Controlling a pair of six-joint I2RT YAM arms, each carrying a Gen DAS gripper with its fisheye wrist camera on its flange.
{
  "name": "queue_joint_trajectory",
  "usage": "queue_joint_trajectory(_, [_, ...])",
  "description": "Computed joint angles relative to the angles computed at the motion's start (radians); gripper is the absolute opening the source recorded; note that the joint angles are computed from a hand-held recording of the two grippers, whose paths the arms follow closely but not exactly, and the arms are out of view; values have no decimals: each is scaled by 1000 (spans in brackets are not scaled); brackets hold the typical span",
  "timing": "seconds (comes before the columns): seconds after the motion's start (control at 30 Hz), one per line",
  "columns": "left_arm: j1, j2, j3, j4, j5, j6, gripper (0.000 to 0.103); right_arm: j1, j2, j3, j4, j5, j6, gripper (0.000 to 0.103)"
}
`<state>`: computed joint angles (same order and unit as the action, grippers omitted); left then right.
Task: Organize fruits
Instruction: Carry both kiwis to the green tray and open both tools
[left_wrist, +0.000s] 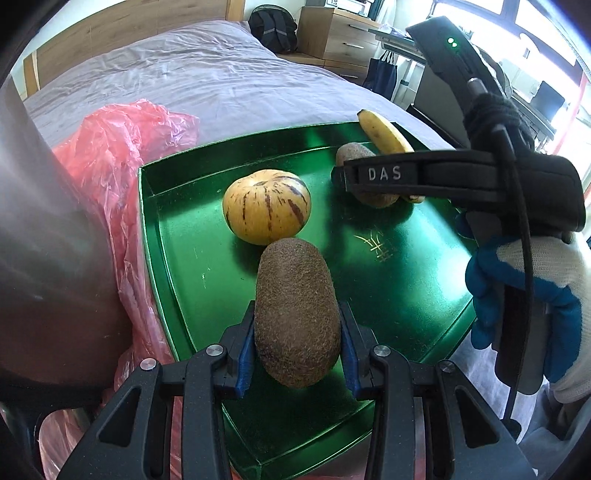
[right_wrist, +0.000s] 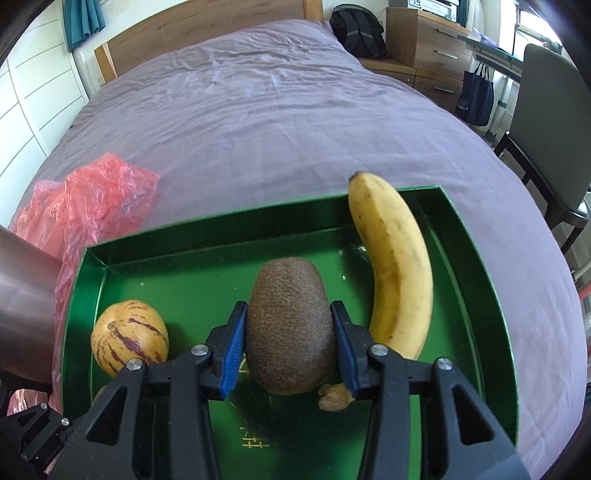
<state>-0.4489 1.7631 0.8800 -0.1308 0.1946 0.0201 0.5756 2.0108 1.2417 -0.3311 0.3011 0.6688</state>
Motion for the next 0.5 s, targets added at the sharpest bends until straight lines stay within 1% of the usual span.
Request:
queue_joint_trajectory(0.3, [-12,6,13,-14,-36,7,35,12,7,21,-36,29,14,42])
queue_joint_trajectory(0.33, [-14,2,11,-16,-40,6,37,13,7,24,-40,34,13,48])
queue_joint_trajectory(0.37, [-19,-11,8,-21,-50,5,40,17,0,20,-38,45,16,65])
queue_joint_trajectory(0.4, [-21,-24,2,-20,-58,6,40,23,-14,10,-33,63,23,74])
queue_joint_trajectory(0.43, [-24,-43,-6,-18,-68,8,43,28,-27,3,-35,74,28,89])
queue_joint_trajectory(0.47, [-32,-52,-5,-20,-77,6,45,32,-37,-2,-36,82,32,94])
queue_joint_trajectory(0.5, [-34,-72,-13,-23,-81,8,46,40,-58,-14,-36,92,37,94])
